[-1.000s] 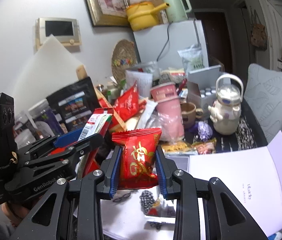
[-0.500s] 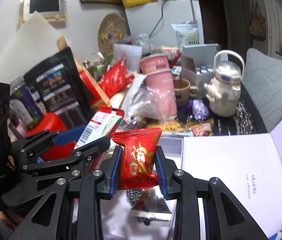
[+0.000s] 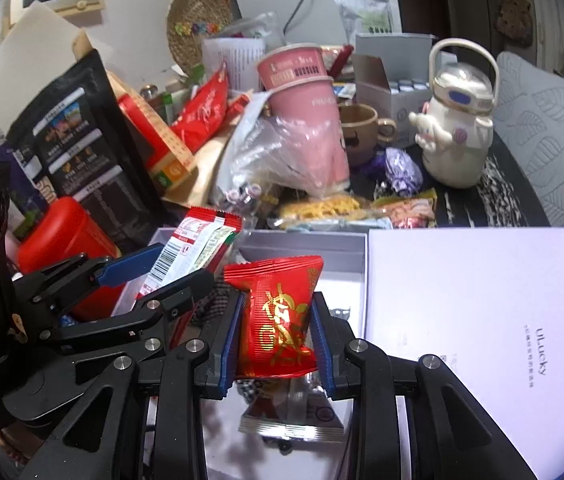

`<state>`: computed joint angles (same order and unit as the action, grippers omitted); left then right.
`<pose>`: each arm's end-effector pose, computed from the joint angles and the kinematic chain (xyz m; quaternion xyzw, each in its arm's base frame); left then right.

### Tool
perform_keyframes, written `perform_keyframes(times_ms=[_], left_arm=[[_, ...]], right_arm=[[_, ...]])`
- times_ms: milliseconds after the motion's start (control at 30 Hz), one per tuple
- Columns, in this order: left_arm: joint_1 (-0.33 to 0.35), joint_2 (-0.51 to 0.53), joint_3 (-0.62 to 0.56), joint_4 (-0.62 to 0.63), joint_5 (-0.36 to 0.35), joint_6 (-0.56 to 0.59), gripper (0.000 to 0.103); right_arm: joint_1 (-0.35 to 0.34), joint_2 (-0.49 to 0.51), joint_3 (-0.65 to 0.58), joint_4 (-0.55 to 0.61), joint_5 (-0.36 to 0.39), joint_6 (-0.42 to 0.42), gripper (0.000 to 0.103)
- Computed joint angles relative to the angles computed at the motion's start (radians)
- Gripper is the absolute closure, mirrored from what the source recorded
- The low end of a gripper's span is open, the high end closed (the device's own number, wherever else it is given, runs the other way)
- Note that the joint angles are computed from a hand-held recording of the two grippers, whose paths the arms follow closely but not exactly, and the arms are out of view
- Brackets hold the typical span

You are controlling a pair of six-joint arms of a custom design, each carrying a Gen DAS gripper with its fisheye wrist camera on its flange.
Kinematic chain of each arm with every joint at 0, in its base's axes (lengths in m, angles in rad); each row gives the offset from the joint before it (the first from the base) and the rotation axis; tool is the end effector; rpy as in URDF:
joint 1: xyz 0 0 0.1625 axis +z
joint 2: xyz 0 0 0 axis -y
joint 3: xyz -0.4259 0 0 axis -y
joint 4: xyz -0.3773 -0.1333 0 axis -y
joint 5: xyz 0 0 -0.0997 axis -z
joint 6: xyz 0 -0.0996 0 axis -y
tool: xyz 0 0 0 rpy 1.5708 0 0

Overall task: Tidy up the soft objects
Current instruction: 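Open the right tool dropping the candy packet into the box while the left tool releases the noodle packet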

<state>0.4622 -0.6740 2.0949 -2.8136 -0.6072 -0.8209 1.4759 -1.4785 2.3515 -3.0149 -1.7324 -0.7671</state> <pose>-0.3312 -0.4053 -0.0184 0.1673 0.8676 -0.3345 0.3277 0.0771 -0.4279 0.2687 0.2940 -0.9104 0.2227 0.1877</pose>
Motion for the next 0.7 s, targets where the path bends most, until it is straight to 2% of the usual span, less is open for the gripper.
perform_keyframes(times_ms=[233, 500, 600, 700], left_arm=[[0.011, 0.008, -0.010, 0.028, -0.014, -0.001, 0.058], [0.017, 0.008, -0.028, 0.068, -0.027, -0.003, 0.057], [0.021, 0.002, -0.023, 0.045, -0.047, 0.004, 0.057], [0.021, 0.000, -0.018, 0.031, -0.051, 0.004, 0.057]], right_arm=[[-0.019, 0.047, -0.025, 0.010, -0.045, 0.034, 0.071], [-0.029, 0.052, -0.035, 0.026, -0.054, 0.055, 0.070], [-0.025, 0.047, -0.034, 0.028, -0.062, 0.051, 0.067], [-0.020, 0.037, -0.032, 0.033, -0.070, 0.044, 0.059]])
